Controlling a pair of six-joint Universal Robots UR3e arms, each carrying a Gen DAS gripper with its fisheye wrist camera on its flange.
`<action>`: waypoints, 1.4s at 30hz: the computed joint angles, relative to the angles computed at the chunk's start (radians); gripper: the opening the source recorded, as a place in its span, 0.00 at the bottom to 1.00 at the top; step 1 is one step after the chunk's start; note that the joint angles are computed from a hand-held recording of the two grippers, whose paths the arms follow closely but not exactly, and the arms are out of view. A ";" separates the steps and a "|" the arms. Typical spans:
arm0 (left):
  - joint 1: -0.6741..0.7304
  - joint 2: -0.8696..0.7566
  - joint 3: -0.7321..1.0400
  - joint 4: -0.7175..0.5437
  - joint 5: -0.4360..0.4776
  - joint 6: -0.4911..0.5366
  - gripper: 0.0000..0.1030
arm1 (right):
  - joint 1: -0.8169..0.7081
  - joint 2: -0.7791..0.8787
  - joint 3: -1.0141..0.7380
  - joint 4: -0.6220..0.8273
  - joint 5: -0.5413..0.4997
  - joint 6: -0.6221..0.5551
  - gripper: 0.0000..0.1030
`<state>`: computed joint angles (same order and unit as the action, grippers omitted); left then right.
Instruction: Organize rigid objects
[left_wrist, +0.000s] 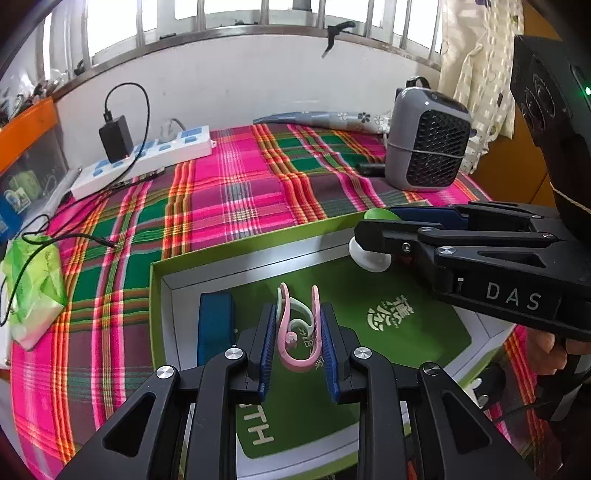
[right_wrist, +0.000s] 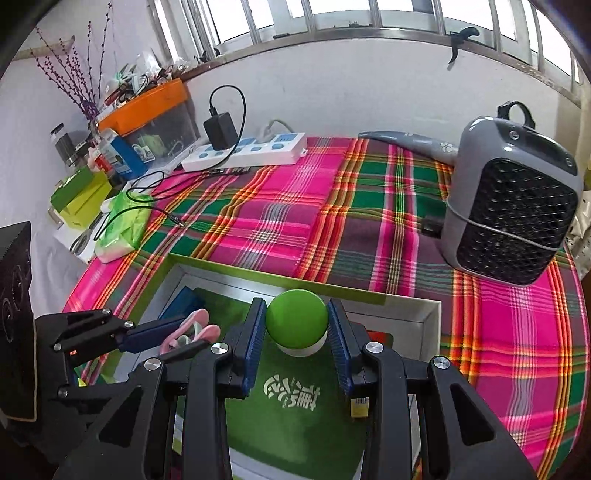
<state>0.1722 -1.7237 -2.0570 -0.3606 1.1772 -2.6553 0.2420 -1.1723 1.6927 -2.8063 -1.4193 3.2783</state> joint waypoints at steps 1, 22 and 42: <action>-0.004 -0.011 0.010 -0.002 0.008 -0.004 0.22 | 0.000 0.008 -0.009 0.006 0.002 -0.003 0.34; -0.023 -0.088 0.081 -0.030 0.029 -0.034 0.22 | 0.011 0.087 -0.074 0.028 -0.017 -0.023 0.34; -0.018 -0.082 0.077 -0.040 0.021 -0.034 0.33 | 0.022 0.089 -0.080 0.020 -0.024 -0.020 0.34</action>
<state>0.1540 -1.8058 -1.9802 -0.4005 1.1978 -2.6893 0.2641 -1.0836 1.6128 -2.7858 -1.4434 3.2581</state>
